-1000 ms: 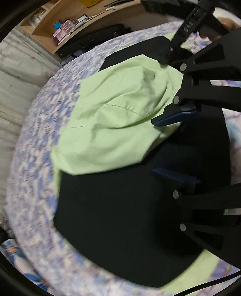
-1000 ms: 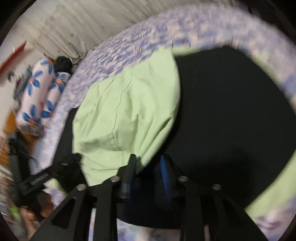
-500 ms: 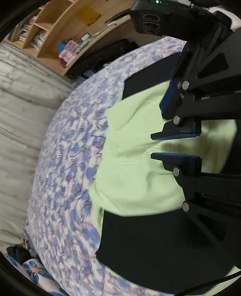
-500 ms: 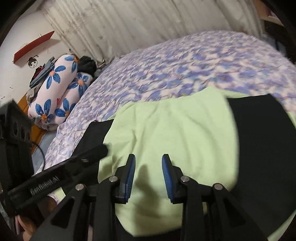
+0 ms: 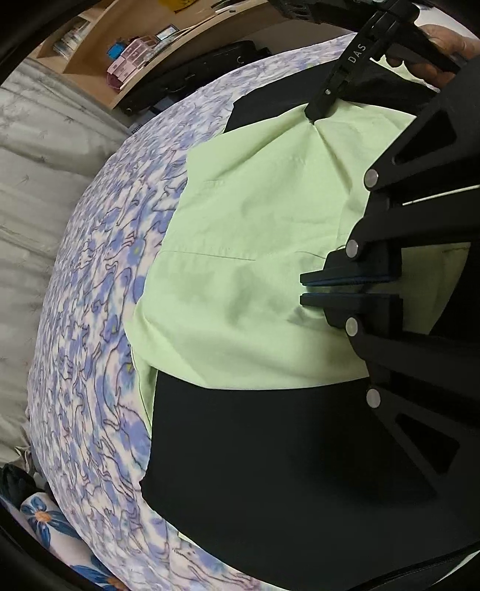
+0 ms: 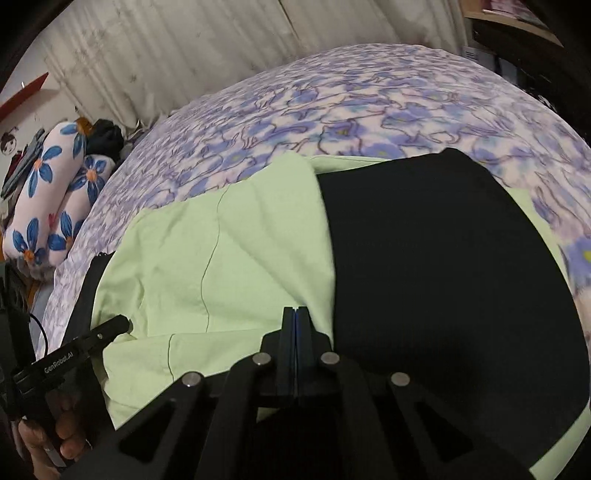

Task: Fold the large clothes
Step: 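Press and smooth the green hood flat on the bundle with both tools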

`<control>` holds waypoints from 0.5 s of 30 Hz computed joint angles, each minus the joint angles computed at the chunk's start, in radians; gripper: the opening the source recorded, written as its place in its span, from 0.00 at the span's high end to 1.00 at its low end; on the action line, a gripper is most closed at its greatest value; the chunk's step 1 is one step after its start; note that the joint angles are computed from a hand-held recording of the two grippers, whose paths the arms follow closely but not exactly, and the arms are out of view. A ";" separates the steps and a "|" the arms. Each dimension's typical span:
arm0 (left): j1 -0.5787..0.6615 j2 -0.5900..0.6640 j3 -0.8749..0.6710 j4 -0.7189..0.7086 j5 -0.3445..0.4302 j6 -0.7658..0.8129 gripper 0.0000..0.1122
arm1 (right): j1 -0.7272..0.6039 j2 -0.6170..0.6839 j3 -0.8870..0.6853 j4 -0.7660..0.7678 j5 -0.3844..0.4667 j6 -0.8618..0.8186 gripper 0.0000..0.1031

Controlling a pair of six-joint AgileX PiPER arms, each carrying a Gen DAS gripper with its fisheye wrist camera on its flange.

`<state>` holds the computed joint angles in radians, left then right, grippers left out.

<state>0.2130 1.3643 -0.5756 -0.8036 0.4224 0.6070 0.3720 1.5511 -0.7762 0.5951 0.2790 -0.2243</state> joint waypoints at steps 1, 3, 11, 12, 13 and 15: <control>-0.009 -0.008 0.004 0.022 -0.009 -0.025 0.96 | 0.008 -0.007 0.004 -0.028 -0.004 0.031 1.00; -0.024 -0.026 0.003 0.072 -0.010 -0.084 0.96 | 0.030 -0.014 0.001 -0.112 -0.010 0.118 0.98; -0.074 -0.102 -0.002 0.236 0.015 -0.276 0.79 | 0.042 -0.039 -0.010 -0.149 0.021 0.199 0.98; -0.080 -0.111 0.001 0.259 0.012 -0.302 0.74 | 0.043 -0.043 -0.008 -0.150 0.025 0.206 0.98; -0.090 -0.128 0.005 0.286 0.008 -0.335 0.65 | 0.045 -0.047 -0.006 -0.150 0.028 0.212 0.98; -0.099 -0.158 0.013 0.301 0.010 -0.361 0.61 | 0.051 -0.056 0.001 -0.165 0.027 0.236 0.98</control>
<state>0.1138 1.2064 -0.5629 -0.5027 0.4323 0.2457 0.4227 1.4950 -0.7755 0.4297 0.3062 0.0116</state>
